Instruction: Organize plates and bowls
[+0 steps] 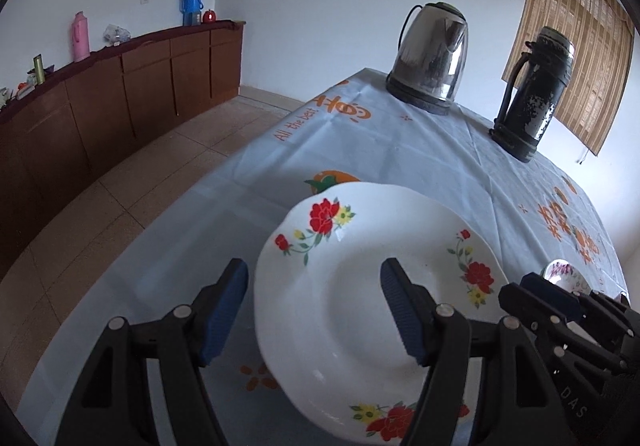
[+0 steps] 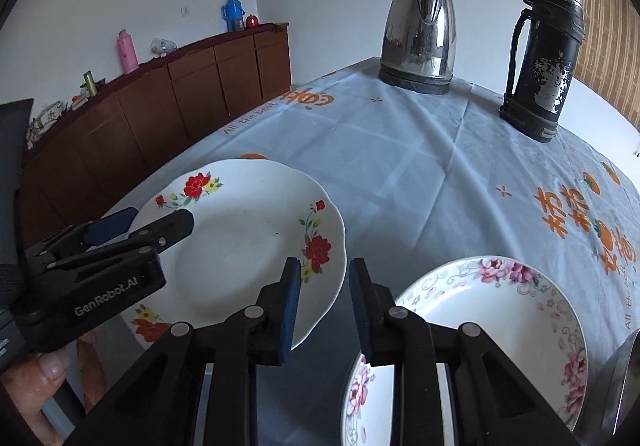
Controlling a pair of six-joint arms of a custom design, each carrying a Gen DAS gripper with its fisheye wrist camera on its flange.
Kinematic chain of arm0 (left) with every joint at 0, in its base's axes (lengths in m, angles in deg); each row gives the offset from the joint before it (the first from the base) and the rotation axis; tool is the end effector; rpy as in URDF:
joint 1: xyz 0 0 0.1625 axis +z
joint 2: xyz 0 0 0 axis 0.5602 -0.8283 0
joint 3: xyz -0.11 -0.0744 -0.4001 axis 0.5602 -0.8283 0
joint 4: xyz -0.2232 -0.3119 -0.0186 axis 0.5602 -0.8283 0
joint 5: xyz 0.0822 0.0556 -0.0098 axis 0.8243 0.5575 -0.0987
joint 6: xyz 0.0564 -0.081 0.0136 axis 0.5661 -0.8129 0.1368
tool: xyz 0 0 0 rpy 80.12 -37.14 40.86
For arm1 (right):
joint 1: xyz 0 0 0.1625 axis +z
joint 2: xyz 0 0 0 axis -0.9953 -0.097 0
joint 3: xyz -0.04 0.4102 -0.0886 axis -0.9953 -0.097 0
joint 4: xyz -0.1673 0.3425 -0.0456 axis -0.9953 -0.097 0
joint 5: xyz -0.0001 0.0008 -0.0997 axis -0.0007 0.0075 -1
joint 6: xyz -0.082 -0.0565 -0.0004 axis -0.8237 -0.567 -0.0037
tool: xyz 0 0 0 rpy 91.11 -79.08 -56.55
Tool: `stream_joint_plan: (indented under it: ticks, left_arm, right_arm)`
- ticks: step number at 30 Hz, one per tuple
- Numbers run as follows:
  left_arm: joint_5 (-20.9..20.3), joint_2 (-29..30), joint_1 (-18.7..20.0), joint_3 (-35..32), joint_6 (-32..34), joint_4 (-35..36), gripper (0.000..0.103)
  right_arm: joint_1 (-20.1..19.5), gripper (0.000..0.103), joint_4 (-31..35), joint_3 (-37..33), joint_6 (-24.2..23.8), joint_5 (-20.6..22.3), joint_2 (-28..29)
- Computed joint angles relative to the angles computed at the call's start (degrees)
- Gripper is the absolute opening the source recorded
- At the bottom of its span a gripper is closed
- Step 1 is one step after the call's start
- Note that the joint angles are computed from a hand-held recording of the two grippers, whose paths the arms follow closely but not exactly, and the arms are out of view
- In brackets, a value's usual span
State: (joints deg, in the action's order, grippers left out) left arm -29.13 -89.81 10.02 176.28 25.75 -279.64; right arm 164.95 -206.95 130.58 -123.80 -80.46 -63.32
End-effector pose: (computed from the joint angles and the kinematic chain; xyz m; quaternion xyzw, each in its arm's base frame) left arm -0.2238 -0.5132 -0.0907 0.1193 0.8779 -0.3647 0.2864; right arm 0.0170 -0.5059 0.1604 0.1992 -0.8733 0.3031 0.3253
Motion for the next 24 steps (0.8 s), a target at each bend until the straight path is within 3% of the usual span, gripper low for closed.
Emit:
stream_joint_plan:
  ticks: [5,12,14,24]
  left_arm:
    - [0.28,-0.31,0.53,-0.23,-1.59,2.64,0.065]
    - [-0.03,-0.73,1.46,-0.93,-3.95,7.33,0.036]
    - [-0.37,-1.01,1.77,-0.86,-4.86,8.15,0.035]
    - [-1.19,-1.32,2.34,-0.59,-6.30,7.79,0.038]
  right_arm:
    - [1.11,0.027,1.37,-2.48,-0.17,-4.21,1.74]
    - [2.49,0.028,1.85,-4.76,-2.53,-8.54,4.07]
    - [2.65,0.030,2.19,-5.17,-3.51,-9.04,4.32]
    - [1.46,0.032,7.86,-5.36,0.59,-5.99,2.23]
